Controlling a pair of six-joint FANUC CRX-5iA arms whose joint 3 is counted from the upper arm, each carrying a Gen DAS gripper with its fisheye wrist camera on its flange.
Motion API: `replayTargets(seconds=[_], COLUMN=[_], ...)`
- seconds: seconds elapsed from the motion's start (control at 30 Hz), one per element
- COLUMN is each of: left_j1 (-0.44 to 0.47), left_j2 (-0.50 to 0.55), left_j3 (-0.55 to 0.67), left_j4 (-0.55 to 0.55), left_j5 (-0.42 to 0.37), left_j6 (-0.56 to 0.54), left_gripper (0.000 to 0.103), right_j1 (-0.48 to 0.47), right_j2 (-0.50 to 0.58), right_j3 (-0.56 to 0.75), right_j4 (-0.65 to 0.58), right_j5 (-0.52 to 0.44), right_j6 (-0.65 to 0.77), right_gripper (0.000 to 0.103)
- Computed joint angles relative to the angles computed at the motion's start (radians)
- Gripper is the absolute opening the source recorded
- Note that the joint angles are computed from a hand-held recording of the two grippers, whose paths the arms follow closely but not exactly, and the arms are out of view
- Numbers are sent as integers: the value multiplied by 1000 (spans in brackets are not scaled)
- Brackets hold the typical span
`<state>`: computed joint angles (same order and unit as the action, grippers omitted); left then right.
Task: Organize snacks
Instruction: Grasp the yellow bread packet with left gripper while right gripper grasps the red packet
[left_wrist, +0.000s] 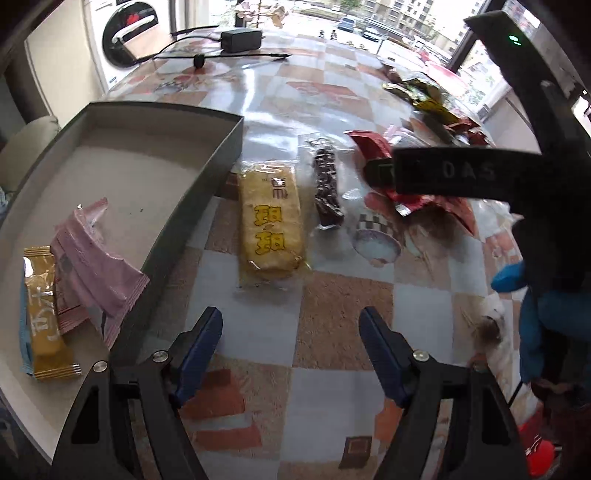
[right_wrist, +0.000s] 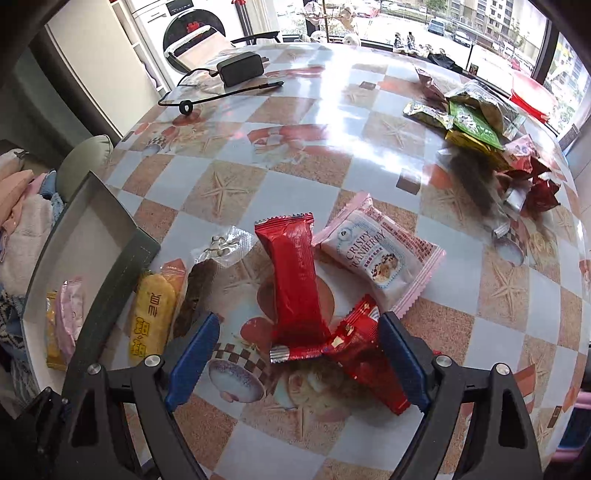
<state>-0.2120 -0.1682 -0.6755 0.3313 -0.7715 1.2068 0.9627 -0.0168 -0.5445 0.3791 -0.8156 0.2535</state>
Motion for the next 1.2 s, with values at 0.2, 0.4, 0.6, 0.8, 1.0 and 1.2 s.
replayTargets(seconds=[0.2,0.4,0.6,0.8,1.0,1.2], left_j1=[-53,-122,-91,-56,-28,-76], left_j2=[78,139,68,-78,-102,-66], left_j3=[71,130,-13,-118,-75,-7], left_j4=[-76,-172,162,162,60,-118], left_j5=[90,174,122,39,39,-9], left_j6=[110,191,-196,-268,-175,-86], left_gripper=[80,65,37,49,71,73], right_j1=[-43,-58,-6,155,180,207], right_j2=[86,35,-110,-282,-302,-279], right_j3=[72,26,-90,-215,-220,-216], right_j4=[-76,-65,-121,-149,-146,-97], right_j5=[38,36,65,23,-21,-57], right_j6=[98,43,27,-42,-69,-109], right_gripper=[81,24,24,24,29,69])
